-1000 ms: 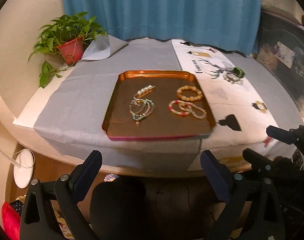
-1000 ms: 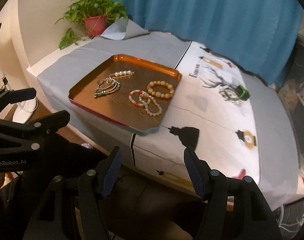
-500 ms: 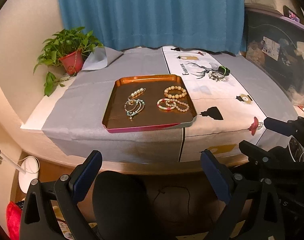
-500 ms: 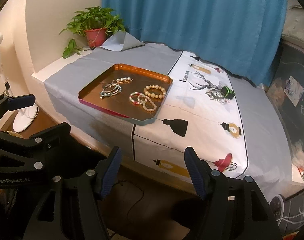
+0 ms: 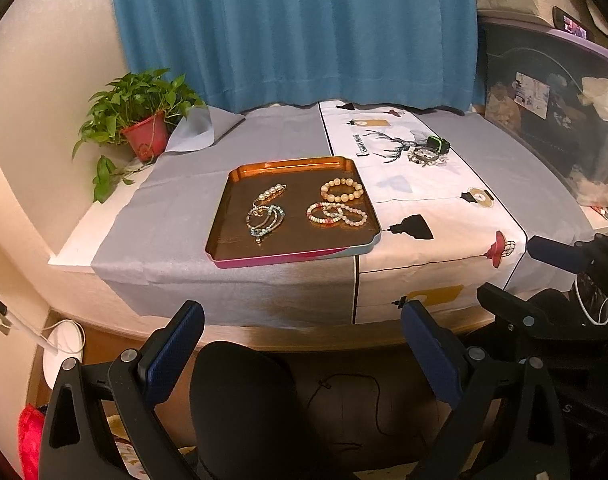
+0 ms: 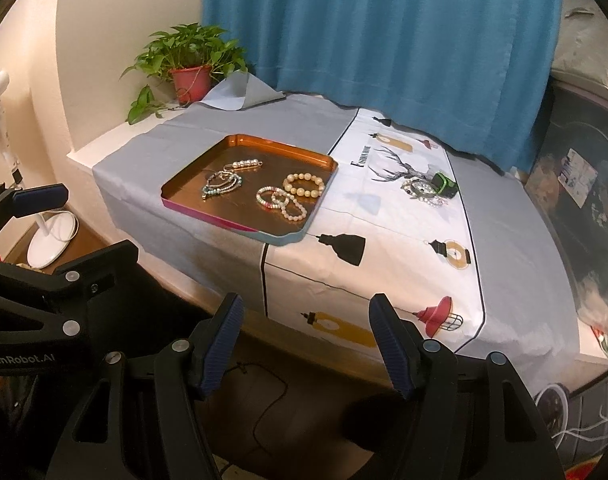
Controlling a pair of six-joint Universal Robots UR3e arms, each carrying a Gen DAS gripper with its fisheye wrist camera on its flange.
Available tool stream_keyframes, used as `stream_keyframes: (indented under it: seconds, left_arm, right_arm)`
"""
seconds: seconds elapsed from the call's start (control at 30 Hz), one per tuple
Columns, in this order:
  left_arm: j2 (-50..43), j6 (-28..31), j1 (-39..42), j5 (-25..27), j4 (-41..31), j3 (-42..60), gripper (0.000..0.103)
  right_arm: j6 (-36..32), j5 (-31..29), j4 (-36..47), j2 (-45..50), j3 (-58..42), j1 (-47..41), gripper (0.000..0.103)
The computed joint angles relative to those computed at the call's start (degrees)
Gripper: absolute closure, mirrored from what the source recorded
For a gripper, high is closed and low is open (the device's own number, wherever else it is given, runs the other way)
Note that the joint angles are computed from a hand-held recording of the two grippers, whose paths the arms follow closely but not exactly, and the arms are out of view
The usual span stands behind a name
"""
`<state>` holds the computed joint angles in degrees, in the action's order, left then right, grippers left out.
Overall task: Organize jewelry
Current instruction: 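Withdraw both open tools from the copper tray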
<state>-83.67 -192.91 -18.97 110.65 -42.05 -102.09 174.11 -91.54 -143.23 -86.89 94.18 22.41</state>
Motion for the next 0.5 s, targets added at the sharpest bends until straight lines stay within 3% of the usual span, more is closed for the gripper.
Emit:
stream_keyframes:
  seconds: [0.5]
  left_arm:
    - [0.0, -0.4, -1.0, 0.8, -0.8, 0.2, 0.005]
  right_arm:
    - [0.1, 0.0, -0.2, -1.1, 1.1, -0.2, 0.036]
